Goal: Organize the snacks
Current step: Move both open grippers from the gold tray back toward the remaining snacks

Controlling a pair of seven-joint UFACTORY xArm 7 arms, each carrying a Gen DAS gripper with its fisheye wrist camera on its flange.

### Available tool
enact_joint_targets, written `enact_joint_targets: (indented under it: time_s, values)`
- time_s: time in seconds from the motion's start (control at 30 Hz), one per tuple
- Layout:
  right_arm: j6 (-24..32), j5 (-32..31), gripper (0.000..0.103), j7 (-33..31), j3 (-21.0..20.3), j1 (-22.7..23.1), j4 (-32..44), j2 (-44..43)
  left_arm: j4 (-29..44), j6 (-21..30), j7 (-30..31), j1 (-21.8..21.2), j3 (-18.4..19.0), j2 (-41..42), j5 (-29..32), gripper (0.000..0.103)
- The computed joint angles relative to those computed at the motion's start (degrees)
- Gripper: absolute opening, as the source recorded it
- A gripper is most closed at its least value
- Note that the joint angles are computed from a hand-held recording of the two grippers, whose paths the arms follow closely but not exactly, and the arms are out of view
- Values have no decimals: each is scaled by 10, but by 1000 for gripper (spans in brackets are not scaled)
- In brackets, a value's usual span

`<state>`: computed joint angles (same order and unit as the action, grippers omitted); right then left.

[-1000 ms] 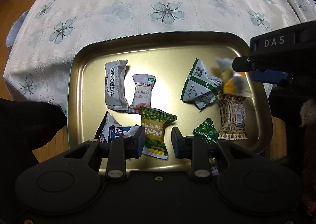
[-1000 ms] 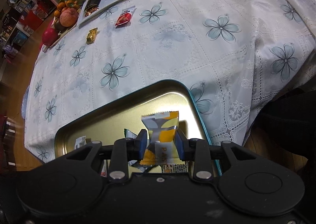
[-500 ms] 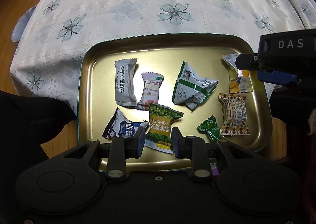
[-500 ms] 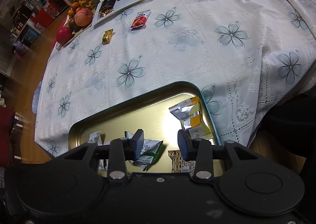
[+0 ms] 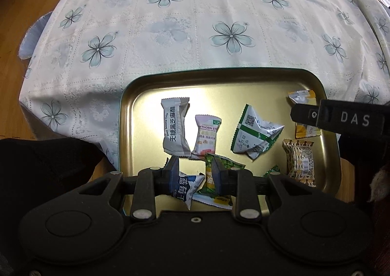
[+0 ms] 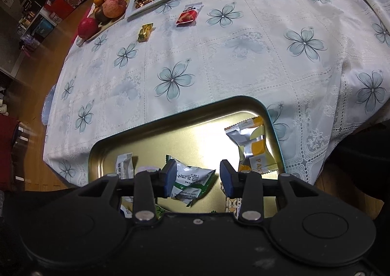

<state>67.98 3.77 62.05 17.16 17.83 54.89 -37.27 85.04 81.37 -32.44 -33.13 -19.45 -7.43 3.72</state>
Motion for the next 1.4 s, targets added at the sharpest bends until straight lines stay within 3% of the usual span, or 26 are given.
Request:
enact_joint_targets:
  time_s: [0.43,0.73,1.1,1.4]
  values:
    - [5,29,42,-79,-43,5,14,38,76,4,21,13,25,67,27,37]
    - [18,32,42,-131,-75,-27,52,92,173,11,37,6,50,159,44,37]
    - [22,-14,42,-183,-95,-65,187,256,422,50,61,-23,108,354,56,37]
    - [10,-63,47,-178,-116,-71,339,421,612,62,60,-29,158,495,37,37]
